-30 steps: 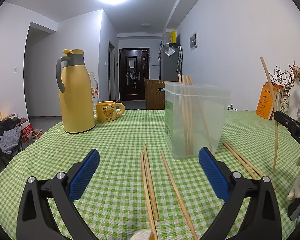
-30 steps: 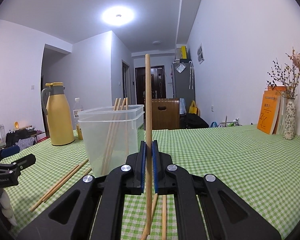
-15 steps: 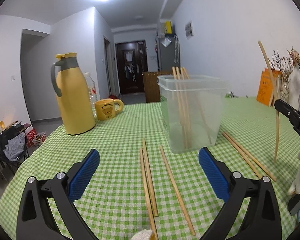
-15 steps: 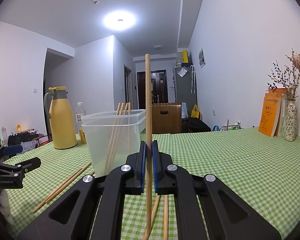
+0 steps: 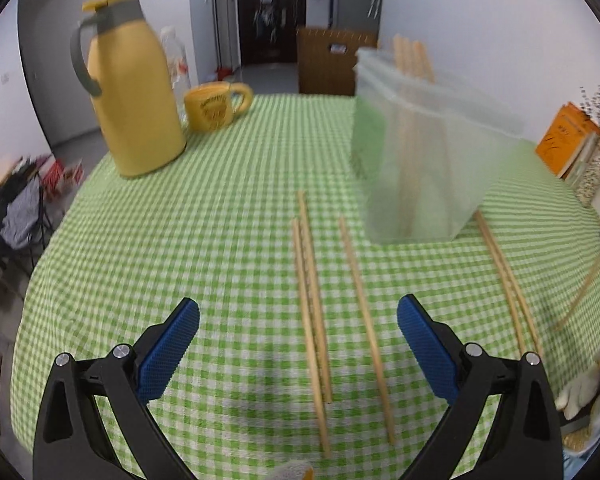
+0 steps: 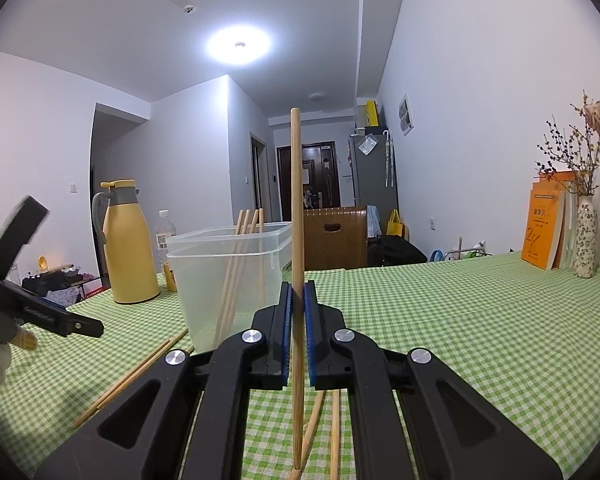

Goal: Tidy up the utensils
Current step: 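Lower the left gripper onto a wooden chopstick while the right gripper holds its chopstick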

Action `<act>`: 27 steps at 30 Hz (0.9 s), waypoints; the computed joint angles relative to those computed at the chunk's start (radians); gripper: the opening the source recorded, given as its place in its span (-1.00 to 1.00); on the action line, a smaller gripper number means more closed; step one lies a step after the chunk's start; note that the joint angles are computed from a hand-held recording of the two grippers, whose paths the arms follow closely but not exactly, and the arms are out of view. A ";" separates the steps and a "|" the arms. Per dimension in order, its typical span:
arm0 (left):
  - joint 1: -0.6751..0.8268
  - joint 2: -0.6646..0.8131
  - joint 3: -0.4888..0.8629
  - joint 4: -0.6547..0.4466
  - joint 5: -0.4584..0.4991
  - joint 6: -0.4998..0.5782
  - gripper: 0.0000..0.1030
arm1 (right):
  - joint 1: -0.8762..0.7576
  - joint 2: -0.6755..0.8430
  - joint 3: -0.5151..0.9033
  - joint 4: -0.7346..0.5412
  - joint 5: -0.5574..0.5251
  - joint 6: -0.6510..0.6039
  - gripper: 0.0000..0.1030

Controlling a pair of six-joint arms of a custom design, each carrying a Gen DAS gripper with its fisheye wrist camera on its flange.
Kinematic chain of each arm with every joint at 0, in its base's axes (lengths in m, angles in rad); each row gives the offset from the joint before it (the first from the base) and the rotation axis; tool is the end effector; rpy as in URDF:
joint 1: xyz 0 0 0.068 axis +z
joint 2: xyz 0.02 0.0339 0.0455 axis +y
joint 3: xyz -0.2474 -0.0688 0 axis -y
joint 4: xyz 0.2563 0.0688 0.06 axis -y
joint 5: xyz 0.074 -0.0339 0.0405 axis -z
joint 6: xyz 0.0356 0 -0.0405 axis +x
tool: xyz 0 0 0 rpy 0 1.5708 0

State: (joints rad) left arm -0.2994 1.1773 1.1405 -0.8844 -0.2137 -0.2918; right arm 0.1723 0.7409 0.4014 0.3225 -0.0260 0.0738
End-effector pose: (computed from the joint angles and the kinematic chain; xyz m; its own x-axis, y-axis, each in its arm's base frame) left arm 0.2404 -0.0663 0.3059 -0.7764 -0.0546 -0.6279 -0.0602 0.9981 -0.0123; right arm 0.2054 0.0367 0.2498 -0.0312 0.0694 -0.9971 -0.1952 0.9779 0.0742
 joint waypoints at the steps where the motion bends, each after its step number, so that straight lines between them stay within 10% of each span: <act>1: 0.017 0.021 0.013 -0.009 0.017 0.001 0.86 | -0.001 0.000 -0.001 0.000 -0.003 0.001 -0.87; 8: 0.105 0.200 0.119 -0.069 0.106 -0.015 0.83 | -0.018 0.007 0.004 -0.002 -0.033 0.017 -0.88; 27: 0.134 0.450 0.247 -0.103 0.133 -0.015 -0.33 | -0.055 0.010 0.007 0.002 -0.102 0.032 -0.87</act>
